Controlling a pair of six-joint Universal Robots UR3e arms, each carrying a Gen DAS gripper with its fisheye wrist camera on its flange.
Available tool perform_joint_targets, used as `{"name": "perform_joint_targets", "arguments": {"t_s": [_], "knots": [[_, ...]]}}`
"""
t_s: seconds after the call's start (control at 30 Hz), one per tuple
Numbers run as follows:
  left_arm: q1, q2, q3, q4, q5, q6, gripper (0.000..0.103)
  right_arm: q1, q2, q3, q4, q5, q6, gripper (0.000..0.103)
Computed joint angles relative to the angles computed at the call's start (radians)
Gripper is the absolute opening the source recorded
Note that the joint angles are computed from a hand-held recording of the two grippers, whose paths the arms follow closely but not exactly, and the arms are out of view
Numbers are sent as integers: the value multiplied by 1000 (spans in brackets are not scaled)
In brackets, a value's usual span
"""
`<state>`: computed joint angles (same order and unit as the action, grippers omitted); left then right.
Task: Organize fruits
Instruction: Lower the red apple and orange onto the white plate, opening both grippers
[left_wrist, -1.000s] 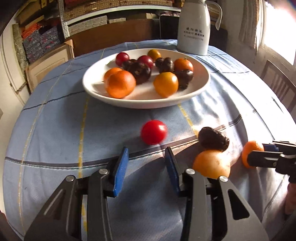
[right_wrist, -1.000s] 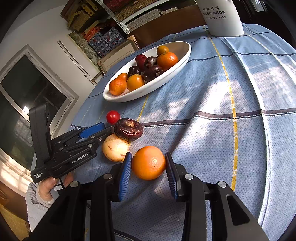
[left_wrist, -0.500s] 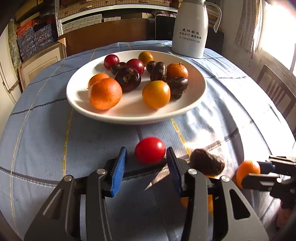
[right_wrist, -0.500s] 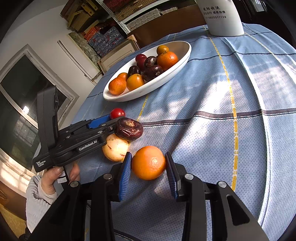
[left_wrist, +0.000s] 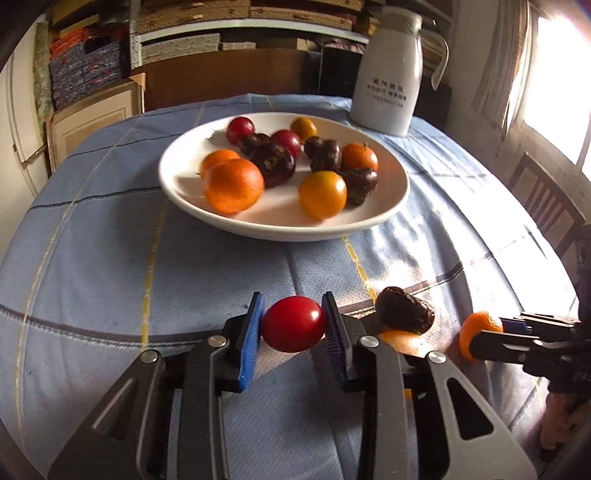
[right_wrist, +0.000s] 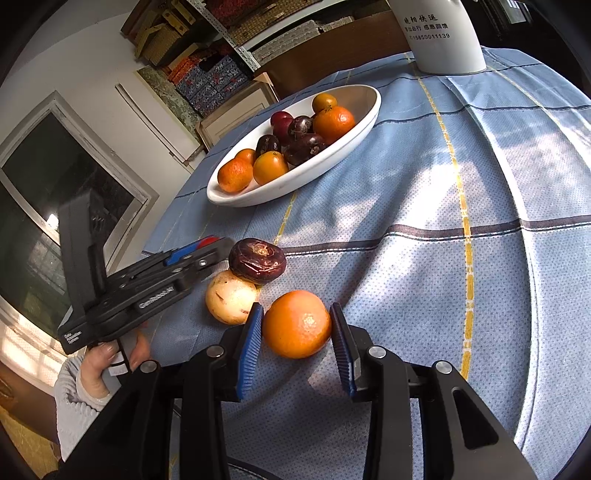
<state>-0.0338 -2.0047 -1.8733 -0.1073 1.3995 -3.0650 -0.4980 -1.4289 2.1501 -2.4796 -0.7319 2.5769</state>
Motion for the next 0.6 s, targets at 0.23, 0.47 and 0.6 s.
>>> {"name": "perform_joint_targets", "arguments": {"t_s": [0.23,0.47,0.6], "knots": [[48,82,15,-13,-63,-28,31,23,21,-106,17,21,50,37],[17,-108,366,-167,-25,-64,31,127,202,-460,-54,12,302,37],[8,-231,545,-248,-30,-78,31,220,370,-683,-112,-82,429,37]]}}
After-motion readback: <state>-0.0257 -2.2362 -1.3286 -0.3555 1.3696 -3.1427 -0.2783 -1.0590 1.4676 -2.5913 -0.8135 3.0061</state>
